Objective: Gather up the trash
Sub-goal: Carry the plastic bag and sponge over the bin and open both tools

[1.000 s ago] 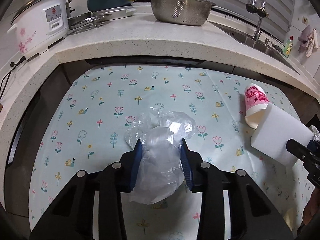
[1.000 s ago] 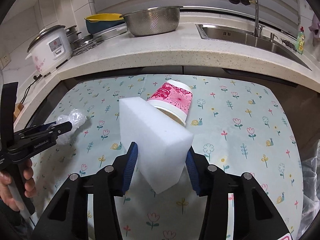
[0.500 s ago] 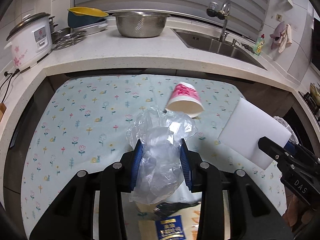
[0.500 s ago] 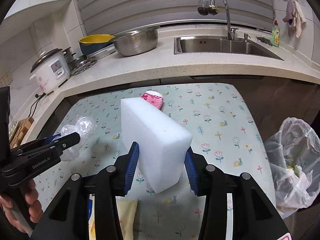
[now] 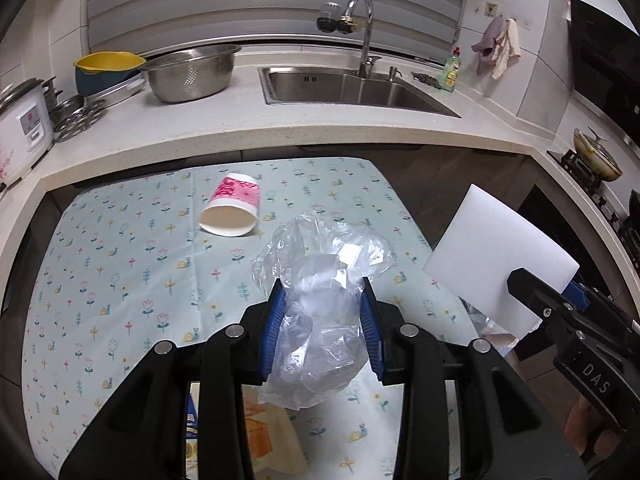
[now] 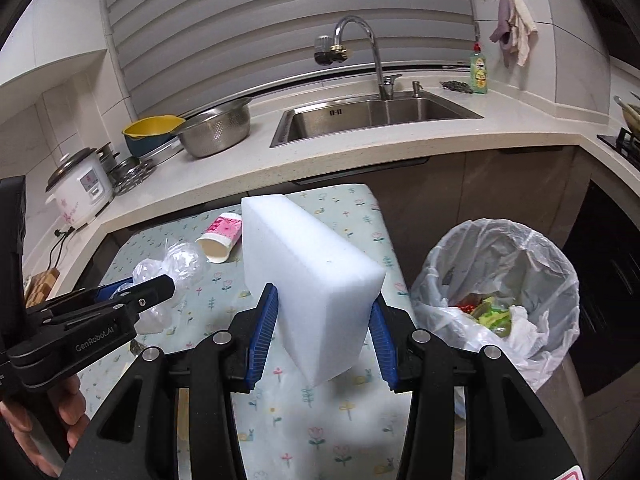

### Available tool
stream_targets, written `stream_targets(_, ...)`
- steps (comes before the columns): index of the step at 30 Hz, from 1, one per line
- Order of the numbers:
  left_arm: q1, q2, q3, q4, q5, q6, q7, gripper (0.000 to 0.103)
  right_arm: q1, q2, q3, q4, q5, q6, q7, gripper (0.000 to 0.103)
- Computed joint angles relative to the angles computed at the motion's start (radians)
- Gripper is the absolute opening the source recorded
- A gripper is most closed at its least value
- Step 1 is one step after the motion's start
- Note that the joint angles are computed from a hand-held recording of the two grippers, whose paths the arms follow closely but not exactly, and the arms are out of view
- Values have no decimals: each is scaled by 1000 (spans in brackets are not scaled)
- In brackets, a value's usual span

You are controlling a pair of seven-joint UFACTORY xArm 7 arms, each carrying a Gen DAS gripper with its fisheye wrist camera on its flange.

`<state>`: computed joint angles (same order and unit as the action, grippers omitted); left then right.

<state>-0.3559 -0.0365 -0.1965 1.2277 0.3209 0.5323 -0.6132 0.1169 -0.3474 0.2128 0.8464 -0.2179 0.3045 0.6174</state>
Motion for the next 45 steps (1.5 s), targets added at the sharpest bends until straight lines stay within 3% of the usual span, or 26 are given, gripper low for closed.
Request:
stream_targets(7,-72,85,-29,115,66,46,-48,34,-22,-121,-73,-104,52,4,-66,43)
stream_targets(24,-279,326,12,412,95,134,-35,34,-136,-258,-170,-250,160,0,-206,43)
stream_targets(33,-351,477,44,601,49,181,34,35,-188,-231,-194,-259,182,-24,-242,43)
stream_targets(45,-431,767,106,1010,-44,298,157,36,-253,-107,-196,-205,166,-65,-249,43)
